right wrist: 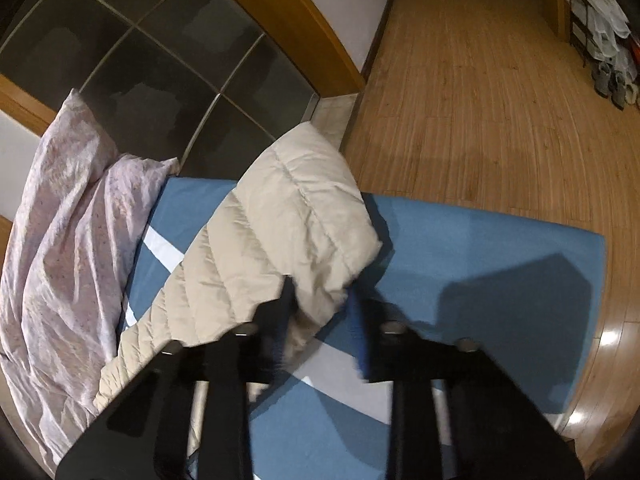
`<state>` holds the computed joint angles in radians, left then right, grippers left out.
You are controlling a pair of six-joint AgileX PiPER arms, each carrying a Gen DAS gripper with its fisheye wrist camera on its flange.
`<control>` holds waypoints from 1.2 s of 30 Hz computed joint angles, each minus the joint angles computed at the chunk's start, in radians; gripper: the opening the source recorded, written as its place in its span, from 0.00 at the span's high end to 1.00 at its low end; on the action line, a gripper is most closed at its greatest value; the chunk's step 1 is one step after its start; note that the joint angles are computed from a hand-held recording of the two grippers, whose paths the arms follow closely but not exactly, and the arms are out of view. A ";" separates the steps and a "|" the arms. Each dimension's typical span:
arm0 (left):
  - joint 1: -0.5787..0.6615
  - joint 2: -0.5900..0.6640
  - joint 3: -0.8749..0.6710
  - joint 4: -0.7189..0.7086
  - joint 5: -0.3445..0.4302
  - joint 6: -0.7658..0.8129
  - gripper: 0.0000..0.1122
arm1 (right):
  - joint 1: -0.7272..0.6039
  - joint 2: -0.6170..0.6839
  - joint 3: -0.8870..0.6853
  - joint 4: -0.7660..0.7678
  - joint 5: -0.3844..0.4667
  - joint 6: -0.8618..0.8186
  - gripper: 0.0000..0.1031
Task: Fold large clothes
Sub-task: 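Grasp the jacket sleeve with the right gripper and fold it across the body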
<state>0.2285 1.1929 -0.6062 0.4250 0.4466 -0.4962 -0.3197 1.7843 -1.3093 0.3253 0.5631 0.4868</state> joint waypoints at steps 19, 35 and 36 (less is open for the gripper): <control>0.076 0.018 0.000 -0.212 -0.032 0.217 0.10 | 0.719 0.199 -0.421 -0.369 0.066 0.075 0.91; 0.094 0.025 -0.011 -0.280 -0.031 0.286 0.10 | 1.086 0.605 -1.085 -0.176 0.376 -0.125 0.91; 0.094 0.023 -0.009 -0.279 -0.032 0.285 0.10 | 1.093 0.629 -1.129 -0.171 0.401 -0.125 0.91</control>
